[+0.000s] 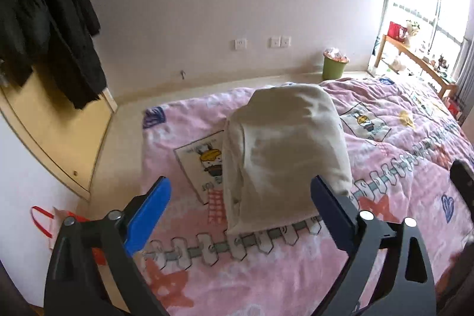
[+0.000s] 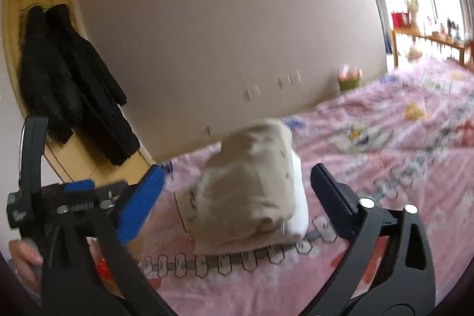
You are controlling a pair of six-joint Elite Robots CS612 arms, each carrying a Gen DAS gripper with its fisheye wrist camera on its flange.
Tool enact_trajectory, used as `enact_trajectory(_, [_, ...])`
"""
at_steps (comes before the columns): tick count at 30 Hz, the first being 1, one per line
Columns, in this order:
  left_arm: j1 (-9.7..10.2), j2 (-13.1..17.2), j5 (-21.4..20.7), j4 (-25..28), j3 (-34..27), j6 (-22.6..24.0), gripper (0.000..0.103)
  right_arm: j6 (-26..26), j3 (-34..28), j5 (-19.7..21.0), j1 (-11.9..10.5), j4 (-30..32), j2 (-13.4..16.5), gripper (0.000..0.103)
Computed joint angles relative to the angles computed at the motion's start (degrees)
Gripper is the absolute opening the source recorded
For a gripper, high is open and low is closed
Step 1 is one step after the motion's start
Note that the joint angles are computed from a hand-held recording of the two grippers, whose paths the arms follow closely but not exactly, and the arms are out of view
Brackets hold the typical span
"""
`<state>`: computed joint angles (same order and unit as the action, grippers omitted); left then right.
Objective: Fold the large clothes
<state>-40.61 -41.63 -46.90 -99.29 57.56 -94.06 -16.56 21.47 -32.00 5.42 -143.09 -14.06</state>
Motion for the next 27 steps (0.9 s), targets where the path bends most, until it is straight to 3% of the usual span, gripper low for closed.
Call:
enact_trajectory(2, [-1.3,-0.7,0.7,1.2,0.0,-0.8,0.095,1.9,8.5,-2.0,-0.3,-8.0,-4.6,0.097])
enact_trajectory(4, [-2.53,-1.5,1.0,1.9,0.0,-1.1,0.095,3.5,15.0,-3.1,-0.8,-12.3,-8.5,0.097])
enact_trajectory(7, [-3.82,-2.3,1.1,2.5,0.0,-2.1,0.095,0.5,22.5,-5.4,-1.5,-12.9,-13.6,0.097])
enact_trajectory(9, [-4.55,-2.6,1.3,3.1,-0.2,-2.9,0.095,-2.8,27.4,-10.7,-1.7,-12.8,-17.3,0.097])
enact_trajectory(11, [-5.3,-2.4,2.1,6.3,-1.4,-5.5,0.095,-5.5,30.2,-13.6,-1.9,-11.4,-19.5,0.097])
enact_trajectory(18, [-6.77,-1.5,2.5,11.2,-4.0,-9.0,0.095,-10.8,36.6,-15.9,-3.0,-6.6,-24.5,0.097])
enact_trajectory(21, [-6.85,-1.8,0.3,8.9,-2.8,-9.2,0.095,-12.6,37.5,-17.0,-3.1,-4.4,-25.2,0.097])
enact_trajectory(27, [-6.99,-1.6,-1.7,9.3,-2.1,-9.8,0.095,-14.4,37.8,-18.4,-2.8,-2.0,-25.6,0.097])
